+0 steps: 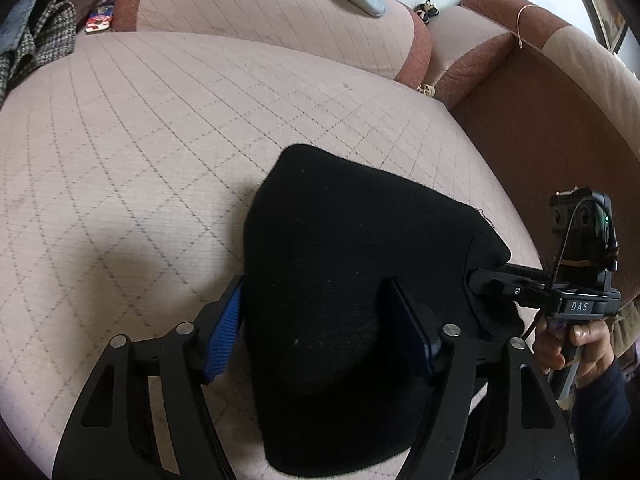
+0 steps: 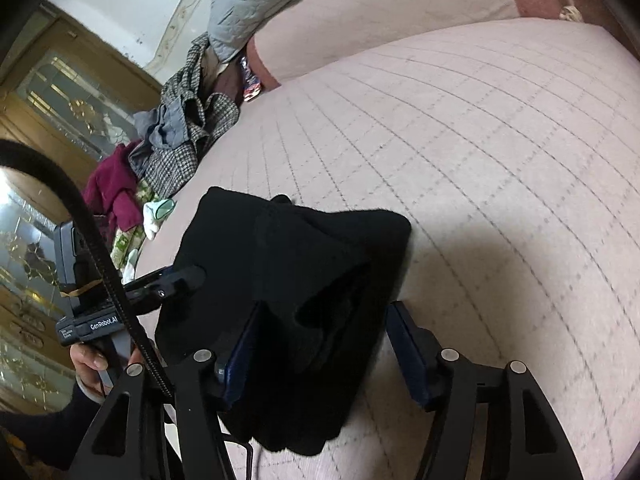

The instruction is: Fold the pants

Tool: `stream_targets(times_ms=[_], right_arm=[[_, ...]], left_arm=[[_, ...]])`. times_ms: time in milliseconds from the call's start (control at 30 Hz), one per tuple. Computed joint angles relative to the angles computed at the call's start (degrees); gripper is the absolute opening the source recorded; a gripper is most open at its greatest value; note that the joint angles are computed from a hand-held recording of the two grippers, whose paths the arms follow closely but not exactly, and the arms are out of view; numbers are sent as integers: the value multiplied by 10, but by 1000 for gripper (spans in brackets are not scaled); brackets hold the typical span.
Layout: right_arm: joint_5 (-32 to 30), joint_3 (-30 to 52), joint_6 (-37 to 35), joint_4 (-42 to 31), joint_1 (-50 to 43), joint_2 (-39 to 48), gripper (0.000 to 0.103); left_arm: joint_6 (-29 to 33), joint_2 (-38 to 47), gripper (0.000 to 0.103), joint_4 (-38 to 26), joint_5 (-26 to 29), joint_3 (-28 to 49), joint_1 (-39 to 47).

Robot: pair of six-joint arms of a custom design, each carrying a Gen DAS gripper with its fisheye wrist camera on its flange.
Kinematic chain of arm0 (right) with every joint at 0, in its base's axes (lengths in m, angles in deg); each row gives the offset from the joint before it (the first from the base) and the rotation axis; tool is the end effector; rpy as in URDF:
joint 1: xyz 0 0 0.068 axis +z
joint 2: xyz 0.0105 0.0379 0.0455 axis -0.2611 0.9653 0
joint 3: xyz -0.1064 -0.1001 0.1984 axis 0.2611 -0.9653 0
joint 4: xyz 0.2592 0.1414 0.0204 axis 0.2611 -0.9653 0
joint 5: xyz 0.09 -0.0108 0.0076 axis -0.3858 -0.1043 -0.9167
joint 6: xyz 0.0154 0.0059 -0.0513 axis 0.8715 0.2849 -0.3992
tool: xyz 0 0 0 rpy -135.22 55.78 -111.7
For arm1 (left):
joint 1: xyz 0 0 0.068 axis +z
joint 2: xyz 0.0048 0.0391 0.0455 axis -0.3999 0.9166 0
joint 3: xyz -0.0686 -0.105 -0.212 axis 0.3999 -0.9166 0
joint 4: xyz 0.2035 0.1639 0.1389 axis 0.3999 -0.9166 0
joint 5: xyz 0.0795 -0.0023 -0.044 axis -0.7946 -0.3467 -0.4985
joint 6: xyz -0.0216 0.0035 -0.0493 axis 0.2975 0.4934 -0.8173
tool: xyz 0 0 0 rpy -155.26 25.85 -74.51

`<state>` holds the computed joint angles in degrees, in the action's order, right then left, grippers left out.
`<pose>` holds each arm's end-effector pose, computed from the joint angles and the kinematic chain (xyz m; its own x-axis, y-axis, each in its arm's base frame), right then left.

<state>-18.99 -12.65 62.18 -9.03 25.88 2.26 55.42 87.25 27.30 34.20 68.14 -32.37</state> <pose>0.1833 0.1767 0.1838 -0.9158 -0.0833 -0.3928 -0.3285 0.7180 0.6137 0.1505 -0.0324 0.1714 -0.8305 -0.1329 -0.5410 0.0842 0.9300 -0.3577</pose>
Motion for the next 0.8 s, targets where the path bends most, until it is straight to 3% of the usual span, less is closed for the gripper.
stream_targets(times_ms=[133,400,800], right_arm=[[-17,-2,-9,21,-11,17,57],[57,17,-21,-21,23,-13,40],[98,75,-5,-16,50,-3,39]], left_arm=[[-14,35,80,37,22,-7,9],[-18,29,73,25,-1,8,-12],[59,-25,69,-45,30,70,91]])
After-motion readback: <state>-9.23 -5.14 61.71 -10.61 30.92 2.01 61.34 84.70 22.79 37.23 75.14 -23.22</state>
